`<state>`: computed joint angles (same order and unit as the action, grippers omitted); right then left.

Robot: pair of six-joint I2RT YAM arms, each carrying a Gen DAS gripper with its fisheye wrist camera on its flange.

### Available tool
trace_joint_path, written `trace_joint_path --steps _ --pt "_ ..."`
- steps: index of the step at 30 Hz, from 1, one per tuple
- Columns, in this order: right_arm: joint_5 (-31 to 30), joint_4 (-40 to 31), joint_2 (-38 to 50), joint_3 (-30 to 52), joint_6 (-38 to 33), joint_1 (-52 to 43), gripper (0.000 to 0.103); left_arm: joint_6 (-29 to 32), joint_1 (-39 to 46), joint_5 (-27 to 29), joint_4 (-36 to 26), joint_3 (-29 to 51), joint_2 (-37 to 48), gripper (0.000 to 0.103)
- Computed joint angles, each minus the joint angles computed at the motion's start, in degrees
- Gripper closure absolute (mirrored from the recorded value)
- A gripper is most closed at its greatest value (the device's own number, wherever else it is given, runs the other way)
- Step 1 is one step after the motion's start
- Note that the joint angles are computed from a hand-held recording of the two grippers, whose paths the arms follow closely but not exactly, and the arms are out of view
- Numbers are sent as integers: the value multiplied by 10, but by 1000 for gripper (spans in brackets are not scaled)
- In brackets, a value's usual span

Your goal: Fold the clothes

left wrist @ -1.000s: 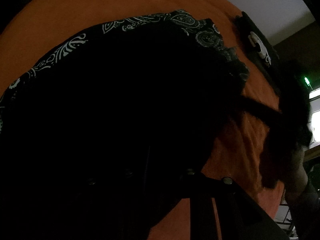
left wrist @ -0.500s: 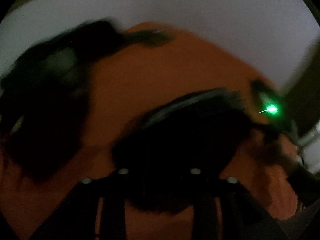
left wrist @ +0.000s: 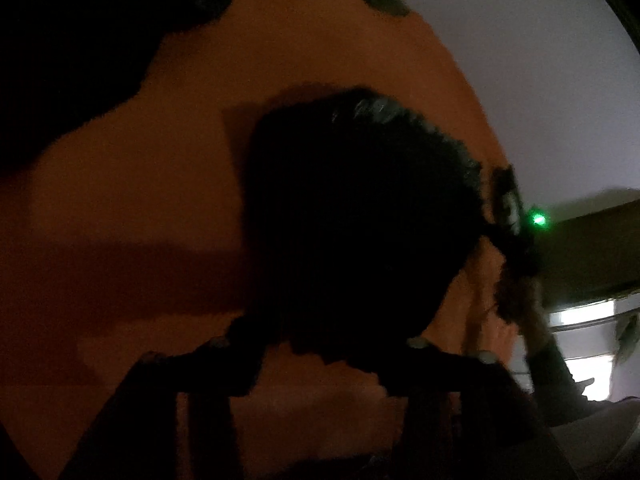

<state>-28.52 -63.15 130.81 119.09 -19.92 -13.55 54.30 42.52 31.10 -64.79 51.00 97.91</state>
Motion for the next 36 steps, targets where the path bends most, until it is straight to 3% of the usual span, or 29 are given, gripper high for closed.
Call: trace_joint_path --steps 3,7,10,13,14,15,17,20,22,26,28,31,36 --pt "3 7 -11 -16 -11 3 99 27 29 19 9 -4 19 44" --pt "5 5 -12 -17 -3 7 94 -10 40 46 -14 34 97 42" --pt "1 1 -7 -11 5 8 93 12 31 59 -70 70 145 26" --pt "-12 -11 7 7 16 6 93 30 -2 69 -72 50 144 27" --pt "-20 -21 15 17 18 1 93 16 -11 76 -52 34 131 38" --pt "-29 -31 22 28 20 -4 93 2 -20 83 -31 18 117 72" --pt "-47 -50 36 48 24 -14 93 -22 -35 93 -22 3 85 92" --pt "-66 -60 44 57 34 -23 93 -48 -54 96 -29 -13 9 94" --pt "-69 -57 43 54 36 -24 93 -52 -64 95 -90 10 -49 94" --pt "-68 -49 42 48 36 -22 93 -171 -222 81 -149 83 -185 94" --pt "-70 -44 43 46 37 -22 93 -249 -324 64 -143 129 -194 94" --pt "-81 -35 45 39 42 -24 93 -376 -505 32 -135 211 -180 94" --pt "-119 -31 58 40 53 -37 95 -546 -753 -54 -98 380 -48 93"
